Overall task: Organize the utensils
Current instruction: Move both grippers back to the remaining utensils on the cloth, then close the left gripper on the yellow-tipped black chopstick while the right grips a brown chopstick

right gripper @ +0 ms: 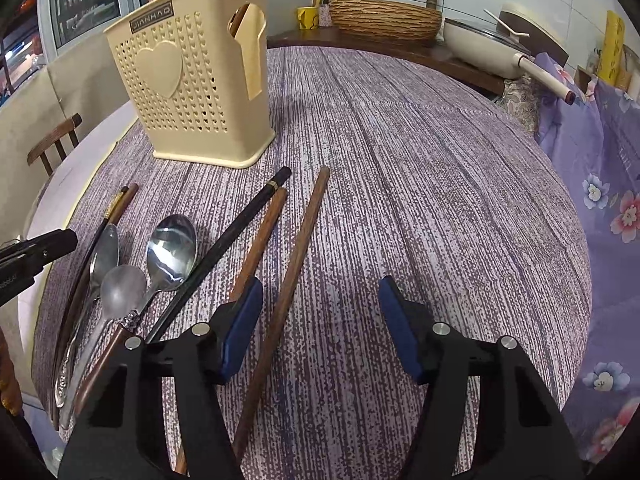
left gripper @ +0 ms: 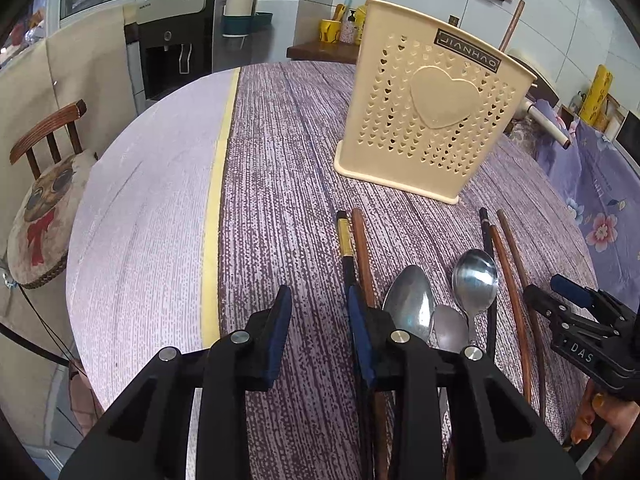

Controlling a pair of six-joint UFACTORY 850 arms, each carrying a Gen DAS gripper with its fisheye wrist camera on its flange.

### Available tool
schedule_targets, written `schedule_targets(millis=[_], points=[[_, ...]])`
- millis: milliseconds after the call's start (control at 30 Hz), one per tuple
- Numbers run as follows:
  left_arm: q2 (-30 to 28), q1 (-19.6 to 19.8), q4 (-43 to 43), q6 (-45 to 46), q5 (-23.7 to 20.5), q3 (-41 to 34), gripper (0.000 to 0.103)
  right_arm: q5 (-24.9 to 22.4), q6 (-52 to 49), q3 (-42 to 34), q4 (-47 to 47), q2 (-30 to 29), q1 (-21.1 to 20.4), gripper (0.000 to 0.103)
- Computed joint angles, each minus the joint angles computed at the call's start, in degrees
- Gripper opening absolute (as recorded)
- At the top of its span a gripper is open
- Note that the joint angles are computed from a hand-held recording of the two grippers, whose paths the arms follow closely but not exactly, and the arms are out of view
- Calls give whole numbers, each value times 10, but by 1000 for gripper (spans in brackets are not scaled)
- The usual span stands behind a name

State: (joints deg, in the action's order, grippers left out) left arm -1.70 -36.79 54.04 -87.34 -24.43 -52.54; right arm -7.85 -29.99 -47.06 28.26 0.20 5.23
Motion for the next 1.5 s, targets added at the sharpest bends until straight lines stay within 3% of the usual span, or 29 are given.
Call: schedule_targets(millis=[133,467,667,833,1133,1333,1500], points=[[-13,-3,-13,21,-1,-11,30,2,-43,4,43,-2,-2,61],[-40,-6,-35,60,-27,-36,29,4,-47,6,46,-1,-1,61],[-55,-2,-46,89,-54,-54,26,0,-27,2,22,-3,0,61],[-48,12,-65,99,-39,-48,25,-9,17,-10,-19,-12,-4,60],[-72,14,-77,108,-43,-77,24,-26,123,-67,-113,-57,8,41],[-93,13,-71,101,-61,-100,10,-39,208,-113,-179,-94,16,25],[-101,13,-73,106,-67,-110,9,-48,272,-139,-234,-114,22,13]])
